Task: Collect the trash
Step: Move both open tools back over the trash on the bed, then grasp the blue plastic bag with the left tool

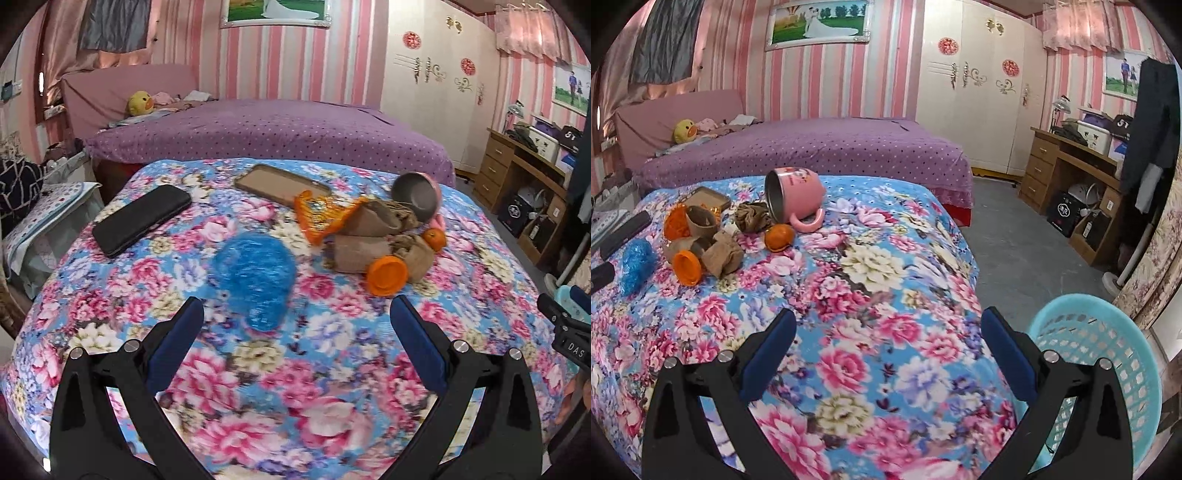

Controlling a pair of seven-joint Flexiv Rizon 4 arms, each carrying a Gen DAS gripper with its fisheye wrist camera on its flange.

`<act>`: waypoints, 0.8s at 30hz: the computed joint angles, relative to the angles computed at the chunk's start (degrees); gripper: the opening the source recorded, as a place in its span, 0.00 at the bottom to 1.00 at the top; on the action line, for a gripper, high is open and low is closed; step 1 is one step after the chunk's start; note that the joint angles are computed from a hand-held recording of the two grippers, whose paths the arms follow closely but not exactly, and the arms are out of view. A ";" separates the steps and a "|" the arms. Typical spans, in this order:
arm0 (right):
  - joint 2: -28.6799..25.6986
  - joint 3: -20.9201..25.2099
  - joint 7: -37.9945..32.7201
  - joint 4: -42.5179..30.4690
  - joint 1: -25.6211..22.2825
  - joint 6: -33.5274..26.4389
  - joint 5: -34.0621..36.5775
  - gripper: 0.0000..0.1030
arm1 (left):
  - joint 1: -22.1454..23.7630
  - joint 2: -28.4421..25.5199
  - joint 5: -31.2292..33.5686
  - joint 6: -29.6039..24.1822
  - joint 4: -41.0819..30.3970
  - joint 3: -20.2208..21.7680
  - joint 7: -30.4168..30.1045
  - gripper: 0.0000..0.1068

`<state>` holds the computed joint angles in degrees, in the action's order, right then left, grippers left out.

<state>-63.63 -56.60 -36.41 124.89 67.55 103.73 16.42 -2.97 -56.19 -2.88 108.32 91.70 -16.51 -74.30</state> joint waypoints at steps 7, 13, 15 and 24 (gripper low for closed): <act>0.82 1.52 -0.22 -2.59 -2.11 0.92 -0.43 0.96 | -0.93 -0.69 -1.16 -0.42 -1.53 2.52 0.31 0.91; 1.19 2.73 -0.48 -4.01 -3.86 0.32 -1.43 0.96 | -0.78 -1.37 -3.03 -4.14 -3.04 2.80 0.92 0.91; 1.05 2.96 -0.46 -4.44 -4.16 0.16 -1.42 0.96 | -1.11 -1.52 -3.92 -5.60 -3.71 3.50 1.19 0.91; 1.64 4.31 -0.22 -5.07 -5.80 -0.17 -1.97 0.96 | 1.53 -2.93 -7.06 -13.06 -6.51 1.27 3.82 0.91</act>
<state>-61.99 -52.28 -36.63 119.82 61.76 103.56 14.45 -1.43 -59.12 -9.94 95.27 85.19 -15.24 -70.48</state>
